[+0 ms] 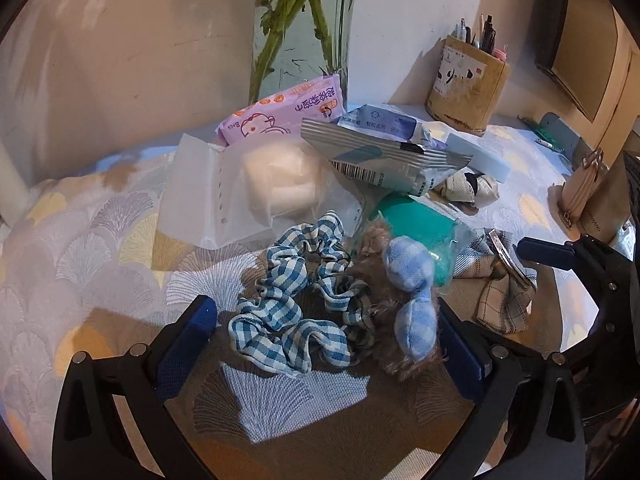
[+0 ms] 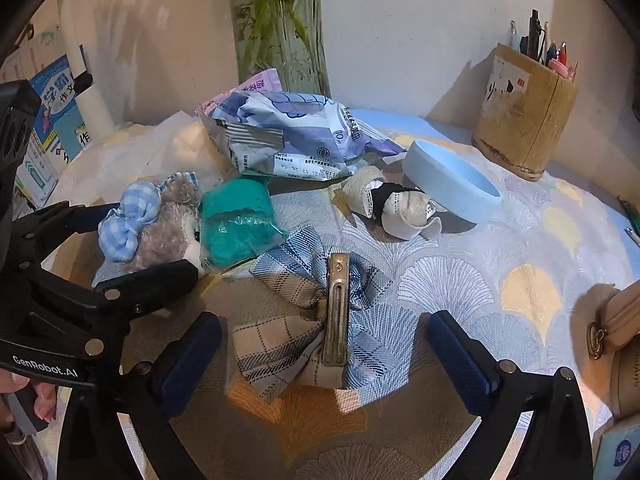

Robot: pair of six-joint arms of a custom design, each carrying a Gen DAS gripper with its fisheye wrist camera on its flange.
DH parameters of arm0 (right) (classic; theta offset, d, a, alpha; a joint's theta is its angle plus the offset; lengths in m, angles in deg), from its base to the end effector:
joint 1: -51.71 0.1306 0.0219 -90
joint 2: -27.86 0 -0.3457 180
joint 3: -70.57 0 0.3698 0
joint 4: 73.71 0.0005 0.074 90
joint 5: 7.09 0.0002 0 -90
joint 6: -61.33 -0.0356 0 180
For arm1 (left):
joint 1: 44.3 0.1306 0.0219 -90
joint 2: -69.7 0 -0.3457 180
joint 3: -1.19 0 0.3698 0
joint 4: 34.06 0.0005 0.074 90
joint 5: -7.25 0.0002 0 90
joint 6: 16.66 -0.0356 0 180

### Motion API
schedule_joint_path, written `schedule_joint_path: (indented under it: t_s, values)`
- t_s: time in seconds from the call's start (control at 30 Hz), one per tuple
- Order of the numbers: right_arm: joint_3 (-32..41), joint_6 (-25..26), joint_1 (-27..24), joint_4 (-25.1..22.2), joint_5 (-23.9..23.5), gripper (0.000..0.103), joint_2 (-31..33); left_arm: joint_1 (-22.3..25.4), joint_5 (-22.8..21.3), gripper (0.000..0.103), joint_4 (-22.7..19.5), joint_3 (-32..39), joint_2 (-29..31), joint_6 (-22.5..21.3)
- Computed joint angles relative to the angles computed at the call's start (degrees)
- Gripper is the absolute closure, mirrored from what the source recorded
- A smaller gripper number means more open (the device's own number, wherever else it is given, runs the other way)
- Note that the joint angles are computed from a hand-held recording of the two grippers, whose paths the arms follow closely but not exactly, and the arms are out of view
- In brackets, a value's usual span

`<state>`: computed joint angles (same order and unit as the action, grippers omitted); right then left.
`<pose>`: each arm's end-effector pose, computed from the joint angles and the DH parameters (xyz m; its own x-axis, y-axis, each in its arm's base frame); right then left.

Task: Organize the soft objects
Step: 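Grasp the checked scrunchie and plush with the left tool while the right tool grasps the checked cloth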

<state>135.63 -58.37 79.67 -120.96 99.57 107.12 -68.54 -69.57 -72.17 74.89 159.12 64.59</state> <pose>0.3296 0.1628 0.2845 -0.8365 0.0933 -0.5399 0.0994 0.9949 0.0180 0.3962 -0.1878 0.2883 -0.6481 0.4542 -0.6113 0.6283 0.7725 -0.0921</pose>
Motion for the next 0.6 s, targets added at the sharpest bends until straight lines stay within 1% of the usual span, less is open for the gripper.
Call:
schedule_joint_path:
  t_s: [0.33, 0.37, 0.4, 0.43, 0.47, 0.5, 0.53, 0.57, 0.6]
  values:
    - [-0.16, -0.19, 0.13, 0.20, 0.21, 0.000, -0.22, 0.04, -0.03, 0.000, 0.00, -0.04, -0.04, -0.02]
    - [-0.01, -0.38, 0.50, 0.40, 0.51, 0.001, -0.03, 0.01, -0.03, 0.000, -0.01, 0.08, 0.07, 0.12]
    - [-0.20, -0.14, 0.63, 0.65, 0.72, 0.007, -0.38, 0.05, 0.13, 0.000, 0.00, 0.15, 0.12, 0.31]
    - [-0.28, 0.09, 0.82, 0.86, 0.96, 0.018, -0.63, 0.18, 0.42, 0.000, -0.01, 0.15, 0.10, 0.41]
    - [-0.49, 0.53, 1.33, 1.35, 1.55, 0.024, -1.05, 0.23, 0.69, 0.000, 0.05, 0.25, 0.23, 0.57]
    - [-0.71, 1.27, 2.00, 1.95, 2.10, 0.040, -1.47, 0.42, 0.99, 0.000, 0.04, 0.25, 0.24, 0.52]
    - [-1.11, 1.97, 2.46, 2.38, 2.21, 0.051, -2.08, 0.53, 0.98, 0.000, -0.02, 0.26, 0.23, 0.35]
    - [-1.05, 2.62, 3.14, 2.69, 2.91, 0.055, -2.10, 0.58, 0.93, 0.000, -0.03, 0.28, 0.24, 0.22]
    - [-0.92, 2.94, 3.53, 2.68, 3.40, 0.062, -1.99, 0.69, 1.21, 0.000, 0.07, 0.25, 0.22, 0.30]
